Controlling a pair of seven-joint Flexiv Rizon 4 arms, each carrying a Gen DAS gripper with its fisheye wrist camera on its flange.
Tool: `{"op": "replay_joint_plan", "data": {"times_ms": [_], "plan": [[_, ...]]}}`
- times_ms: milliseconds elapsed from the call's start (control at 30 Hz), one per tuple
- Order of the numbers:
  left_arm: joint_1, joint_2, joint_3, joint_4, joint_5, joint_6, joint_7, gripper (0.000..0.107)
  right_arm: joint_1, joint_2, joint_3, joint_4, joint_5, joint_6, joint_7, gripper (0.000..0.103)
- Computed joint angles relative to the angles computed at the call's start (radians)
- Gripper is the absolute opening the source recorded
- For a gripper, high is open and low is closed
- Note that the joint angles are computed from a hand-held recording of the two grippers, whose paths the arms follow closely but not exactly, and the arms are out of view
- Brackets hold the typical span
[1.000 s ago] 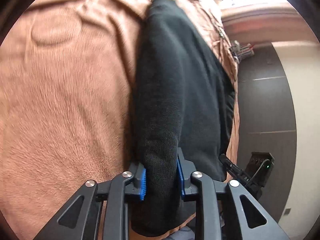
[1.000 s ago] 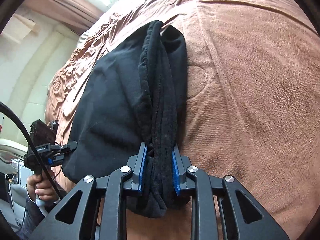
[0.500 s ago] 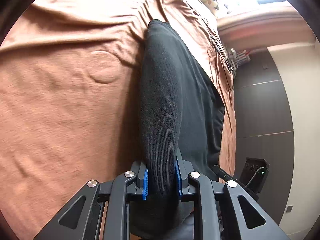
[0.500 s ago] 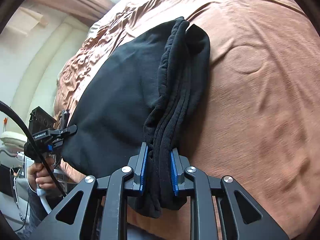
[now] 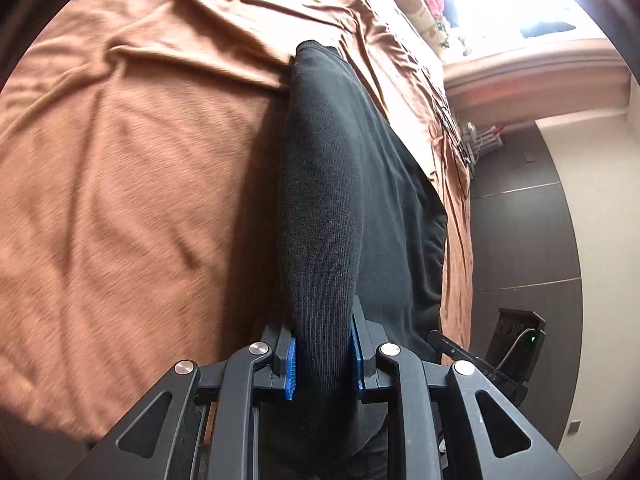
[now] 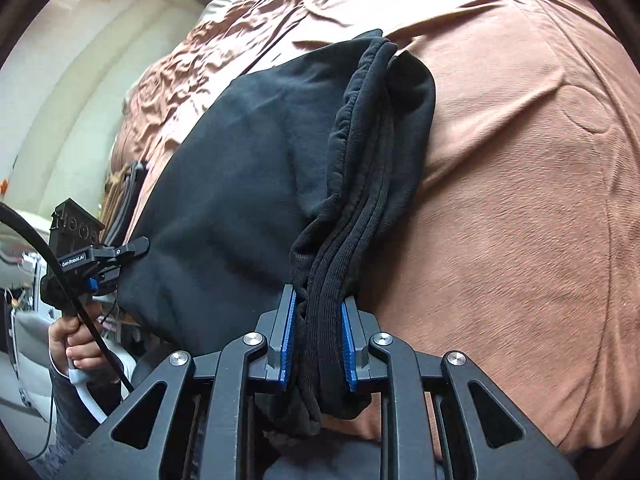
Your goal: Fold small clothes
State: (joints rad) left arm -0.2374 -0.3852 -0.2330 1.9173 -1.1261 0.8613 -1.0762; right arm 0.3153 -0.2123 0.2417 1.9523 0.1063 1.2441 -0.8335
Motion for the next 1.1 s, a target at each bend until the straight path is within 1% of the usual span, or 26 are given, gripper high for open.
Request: {"op": "replay_joint_plan", "data": {"times_ms": [100, 200, 300, 367, 400, 433, 467, 533, 633, 767, 867, 933, 1067, 1100], "plan": [[0.000, 0.014, 0.002, 0.019, -0.019, 0.006, 0.010, 0.022, 0.005, -0.009, 0.001, -0.018, -0.009, -0.027, -0.009, 0.017], [-0.008, 0.017, 0.005, 0.020, -0.012, 0.011, 0.000, 0.022, 0.021, -0.039, -0.008, -0.051, -0.034, -0.048, 0.004, 0.017], [-0.007, 0.007, 0.010, 0.004, 0.025, -0.005, -0.013, 0.023, 0.020, -0.049, -0.012, -0.054, -0.045, -0.063, 0.011, 0.017], [-0.006, -0.006, 0.013, -0.014, 0.064, -0.011, -0.032, 0.027, 0.024, -0.053, -0.029, -0.057, -0.068, -0.082, 0.045, 0.018], [-0.007, -0.017, 0.016, -0.027, 0.089, -0.010, -0.054, 0.030, 0.015, -0.056, -0.027, -0.062, -0.058, -0.080, 0.041, 0.019], [-0.012, -0.034, 0.025, -0.051, 0.141, -0.006, -0.099, 0.033, 0.009, -0.060, -0.028, -0.067, -0.054, -0.072, 0.041, 0.026], [-0.011, -0.047, 0.029, -0.069, 0.178, -0.009, -0.127, 0.035, 0.012, -0.064, -0.045, -0.067, -0.078, -0.058, 0.060, 0.043], [0.000, -0.079, 0.016, -0.106, 0.204, -0.014, -0.150, 0.043, 0.018, -0.076, -0.070, -0.067, -0.123, -0.021, 0.095, 0.064], [0.011, -0.123, 0.001, -0.158, 0.235, -0.001, -0.176, 0.045, -0.028, -0.124, -0.039, -0.123, -0.078, 0.012, 0.045, 0.064], [0.024, -0.189, -0.017, -0.238, 0.275, 0.010, -0.213, 0.049, -0.062, -0.207, -0.030, -0.222, -0.056, -0.011, -0.001, 0.064], [0.035, -0.239, -0.031, -0.304, 0.304, -0.002, -0.245, 0.050, -0.090, -0.268, -0.017, -0.292, -0.027, -0.025, -0.030, 0.066], [0.042, -0.260, -0.038, -0.328, 0.317, -0.004, -0.251, 0.050, -0.089, -0.298, -0.022, -0.322, -0.022, -0.030, -0.028, 0.070], [0.045, -0.316, -0.045, -0.403, 0.358, -0.011, -0.279, 0.050, -0.090, -0.349, -0.020, -0.383, -0.022, -0.037, -0.036, 0.070], [0.044, -0.331, -0.047, -0.425, 0.366, -0.012, -0.287, 0.050, -0.099, -0.345, -0.014, -0.374, -0.016, -0.030, -0.048, 0.070]]}}
